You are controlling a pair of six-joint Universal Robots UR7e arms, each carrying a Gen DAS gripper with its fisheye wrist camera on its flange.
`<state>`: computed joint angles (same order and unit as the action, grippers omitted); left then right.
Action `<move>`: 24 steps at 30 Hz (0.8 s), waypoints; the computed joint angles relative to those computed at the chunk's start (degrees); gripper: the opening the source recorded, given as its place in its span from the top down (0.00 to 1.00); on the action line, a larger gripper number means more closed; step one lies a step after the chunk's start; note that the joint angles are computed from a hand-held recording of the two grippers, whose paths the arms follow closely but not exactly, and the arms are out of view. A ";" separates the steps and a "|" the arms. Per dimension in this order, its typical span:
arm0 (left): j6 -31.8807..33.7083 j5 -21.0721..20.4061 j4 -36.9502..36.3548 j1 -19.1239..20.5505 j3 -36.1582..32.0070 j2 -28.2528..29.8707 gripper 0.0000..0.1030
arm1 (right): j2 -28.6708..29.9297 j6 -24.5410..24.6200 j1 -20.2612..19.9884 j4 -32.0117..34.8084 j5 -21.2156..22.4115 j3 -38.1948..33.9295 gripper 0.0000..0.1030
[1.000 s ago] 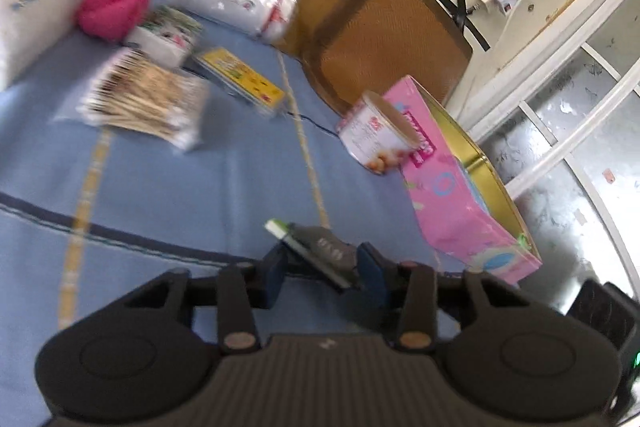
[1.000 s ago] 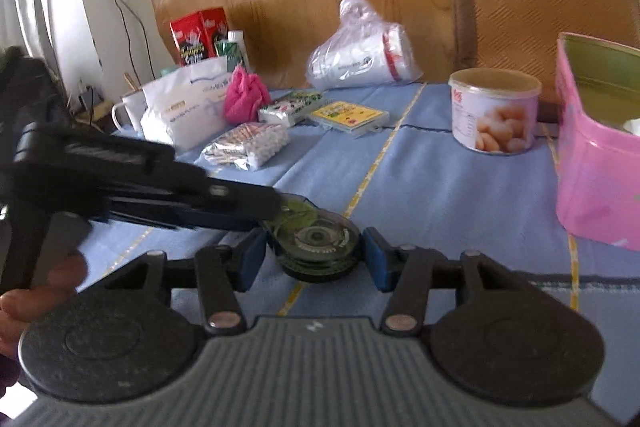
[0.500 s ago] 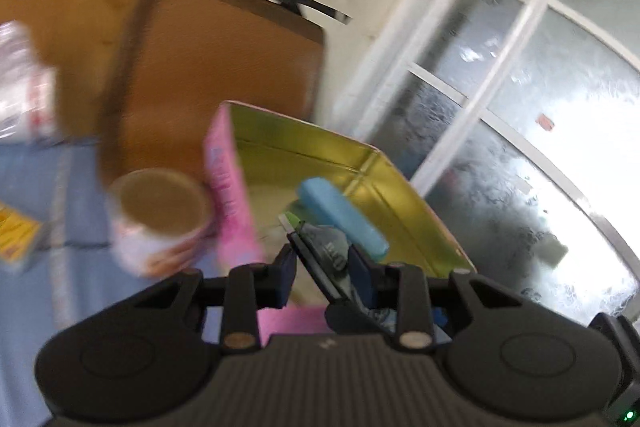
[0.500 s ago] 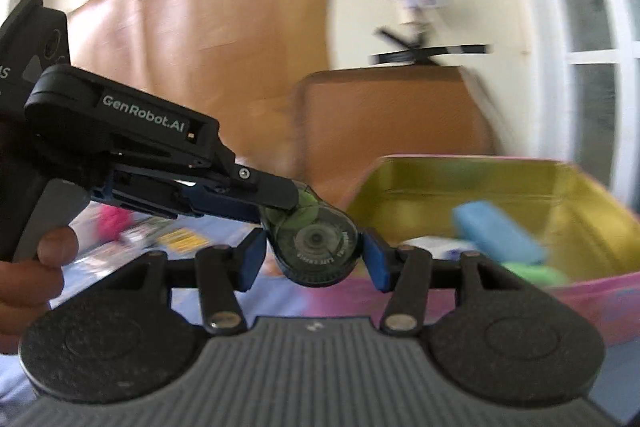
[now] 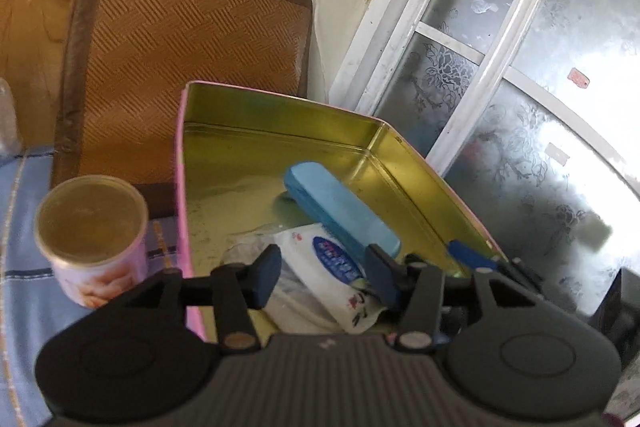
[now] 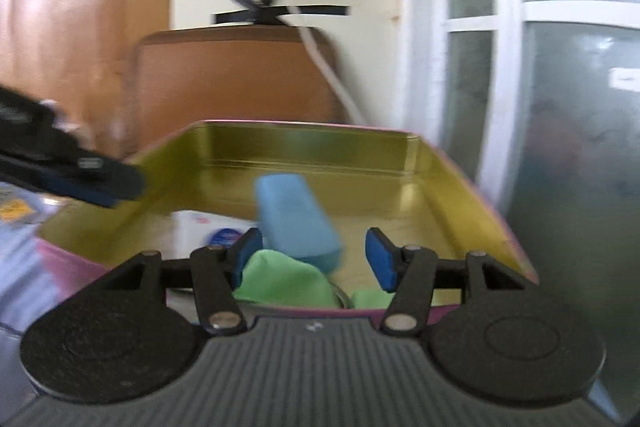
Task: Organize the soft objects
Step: 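Reach the right gripper to the pink towel and grasp it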
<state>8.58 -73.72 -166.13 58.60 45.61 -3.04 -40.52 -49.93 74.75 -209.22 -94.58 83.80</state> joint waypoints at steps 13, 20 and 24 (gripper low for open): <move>0.83 1.42 -23.55 3.34 31.00 -17.02 0.50 | -0.73 3.18 1.46 -9.07 8.73 3.24 0.40; -0.72 10.79 -36.25 8.14 46.38 -25.65 0.50 | -2.02 -2.61 6.38 17.75 16.35 5.20 0.38; -3.10 12.39 -38.32 10.52 49.28 -27.12 0.50 | 3.63 -7.75 10.19 28.43 11.48 -0.69 0.38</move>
<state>5.47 -61.34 -204.44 69.12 94.88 -30.16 -36.89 -57.67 84.94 -180.79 -83.11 83.11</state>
